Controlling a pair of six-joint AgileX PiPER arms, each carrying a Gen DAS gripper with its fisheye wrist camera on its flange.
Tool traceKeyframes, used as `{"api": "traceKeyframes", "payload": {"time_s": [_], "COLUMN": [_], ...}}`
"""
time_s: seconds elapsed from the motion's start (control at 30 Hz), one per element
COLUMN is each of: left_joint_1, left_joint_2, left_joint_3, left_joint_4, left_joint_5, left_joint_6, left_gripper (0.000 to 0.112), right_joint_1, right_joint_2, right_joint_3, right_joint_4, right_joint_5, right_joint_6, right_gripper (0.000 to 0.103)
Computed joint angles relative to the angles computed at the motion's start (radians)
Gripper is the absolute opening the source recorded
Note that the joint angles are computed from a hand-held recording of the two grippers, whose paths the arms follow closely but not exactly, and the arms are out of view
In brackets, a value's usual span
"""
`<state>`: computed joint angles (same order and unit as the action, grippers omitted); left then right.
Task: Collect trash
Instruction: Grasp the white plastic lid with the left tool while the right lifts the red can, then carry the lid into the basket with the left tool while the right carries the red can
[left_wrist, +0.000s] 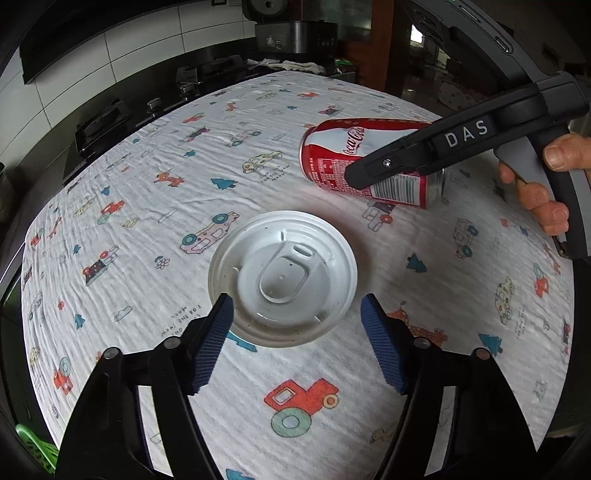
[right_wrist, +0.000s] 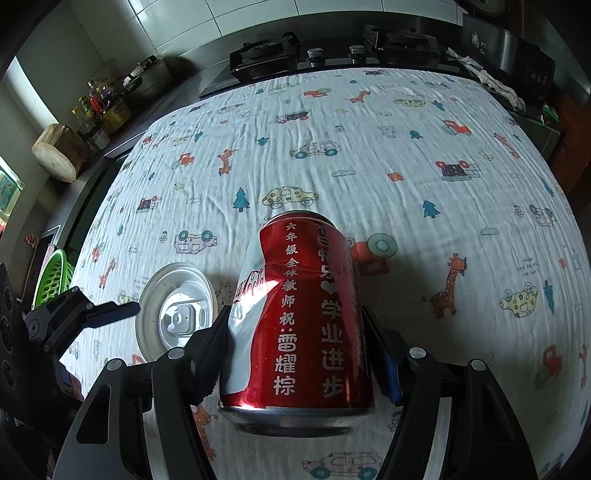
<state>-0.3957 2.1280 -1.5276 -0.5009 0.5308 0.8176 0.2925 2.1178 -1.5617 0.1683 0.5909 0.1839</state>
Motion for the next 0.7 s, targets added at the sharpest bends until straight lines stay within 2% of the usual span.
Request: {"api": "traceKeyframes", "payload": {"time_s": [0.1, 0.17, 0.23, 0.27, 0.43, 0.47, 0.6, 0.7], "left_joint_1": [-0.018, -0.033, -0.054, -0.061, -0.055, -0.055, -0.01, 0.042], "left_joint_2": [-0.003, -0.001, 0.01, 0.004, -0.008, -0.013, -0.056, -0.105], "left_joint_3": [0.019, 0.025, 0.021, 0.036, 0.038, 0.044, 0.079, 0.12], "left_joint_4": [0.008, 0.029, 0.108, 0.122, 0.145, 0.165, 0.039, -0.097], "left_joint_5": [-0.014, -0.019, -0.03, -0.059, -0.065, -0.074, -0.06, -0.034], "left_joint_6": [0.025, 0.025, -0.038, -0.044, -0.096, -0.119, -0.037, 0.054], "left_gripper": [0.063, 0.055, 0.046, 0.045, 0.014, 0.014, 0.006, 0.005], "right_joint_1": [0.002, 0.003, 0.004, 0.005, 0.016, 0.019, 0.033, 0.052], "right_joint_2": [-0.006, -0.006, -0.008, -0.011, -0.033, -0.041, -0.077, -0.095], "right_joint_3": [0.013, 0.014, 0.016, 0.018, 0.038, 0.045, 0.075, 0.076], "right_joint_4": [0.012, 0.015, 0.014, 0.017, 0.016, 0.016, 0.034, 0.019], "right_joint_5": [-0.012, -0.012, -0.013, -0.015, -0.021, -0.025, -0.036, -0.032], "right_joint_6": [-0.007, -0.009, -0.006, -0.008, -0.002, 0.0, -0.006, 0.011], "right_gripper": [0.065, 0.065, 0.065, 0.065, 0.065, 0.065, 0.065, 0.065]}}
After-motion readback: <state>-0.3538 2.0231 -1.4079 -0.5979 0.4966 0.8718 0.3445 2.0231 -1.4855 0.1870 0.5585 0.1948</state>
